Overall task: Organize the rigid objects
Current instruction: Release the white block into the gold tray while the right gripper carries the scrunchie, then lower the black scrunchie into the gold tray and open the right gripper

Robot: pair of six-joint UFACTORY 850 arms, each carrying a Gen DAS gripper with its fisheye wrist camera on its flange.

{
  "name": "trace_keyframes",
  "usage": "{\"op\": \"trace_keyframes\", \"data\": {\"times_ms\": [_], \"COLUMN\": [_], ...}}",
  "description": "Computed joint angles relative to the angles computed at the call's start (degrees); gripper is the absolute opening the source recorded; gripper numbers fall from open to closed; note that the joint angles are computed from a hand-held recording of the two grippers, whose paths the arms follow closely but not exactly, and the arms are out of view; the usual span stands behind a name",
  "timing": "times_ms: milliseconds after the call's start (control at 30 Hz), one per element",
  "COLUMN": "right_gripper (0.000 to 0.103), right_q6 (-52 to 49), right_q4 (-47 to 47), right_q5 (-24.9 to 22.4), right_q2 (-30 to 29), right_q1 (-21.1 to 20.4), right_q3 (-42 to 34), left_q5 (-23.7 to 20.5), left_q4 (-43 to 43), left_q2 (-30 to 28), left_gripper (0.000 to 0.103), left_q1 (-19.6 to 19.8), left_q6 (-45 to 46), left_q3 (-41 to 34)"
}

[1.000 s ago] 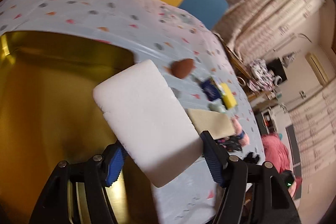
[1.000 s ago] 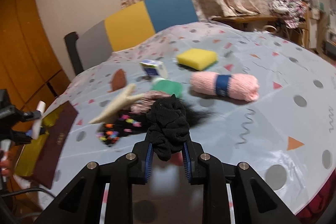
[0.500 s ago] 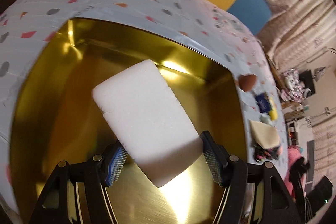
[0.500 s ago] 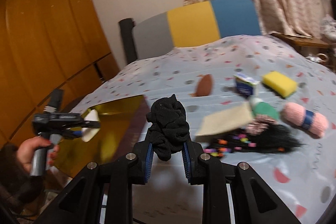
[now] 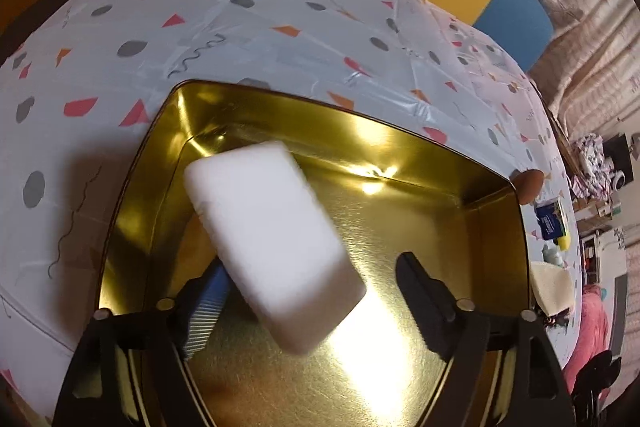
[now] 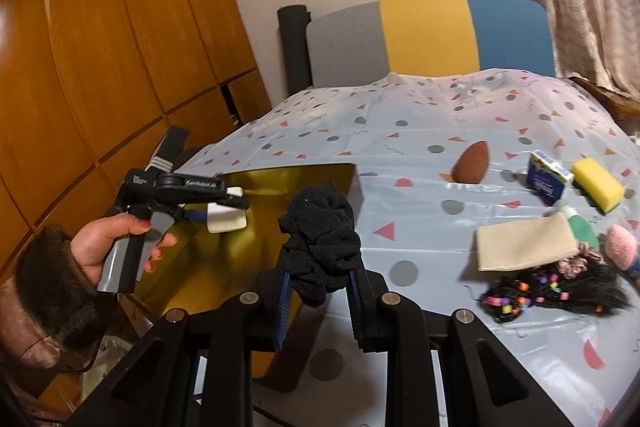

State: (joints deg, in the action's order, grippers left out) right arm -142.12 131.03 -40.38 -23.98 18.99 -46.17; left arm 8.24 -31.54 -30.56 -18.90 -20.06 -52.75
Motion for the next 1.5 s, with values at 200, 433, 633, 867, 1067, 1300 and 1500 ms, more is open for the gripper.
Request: {"op": "trace_keyframes", "data": {"times_ms": [200, 433, 633, 867, 1067, 1300, 1500], "right_gripper": [0.025, 0.025, 0.027, 0.027, 0.027, 0.060, 0.071], "right_q6": [2.50, 12.91, 25.68, 50.08, 62.81, 63.81, 51.48], "right_q4": [-3.25, -12.23, -24.01, -44.50, -54.68, -55.27, -42.24], "right_q5": [2.64, 8.14, 11.01, 15.39, 18.75, 20.96, 19.84], "right_q2": [-1.73, -5.38, -9.67, -18.42, -24.12, -27.29, -23.21], "right_q1": [2.29, 6.17, 9.37, 13.20, 15.40, 16.85, 15.63], "right_q3": [-2.97, -9.67, -17.35, -30.89, -39.31, -43.79, -37.98], "left_q5": [2.20, 10.25, 18.84, 21.42, 23.92, 24.51, 24.98], "left_q4": [-0.11, -23.88, -15.83, -21.04, -23.34, -21.88, -20.40], "left_q2": [2.56, 8.55, 11.64, 12.97, 14.66, 14.94, 14.83], "left_gripper": [0.088, 0.088, 0.088, 0.087, 0.087, 0.087, 0.087], "left_q1": [-0.32, -3.87, -8.09, -11.11, -11.89, -11.56, -11.67], "left_q6": [-1.05, 17.24, 0.12, -1.07, -0.77, -4.02, -6.02], "left_q3": [2.20, 8.33, 15.54, 18.10, 19.57, 20.40, 20.56]}}
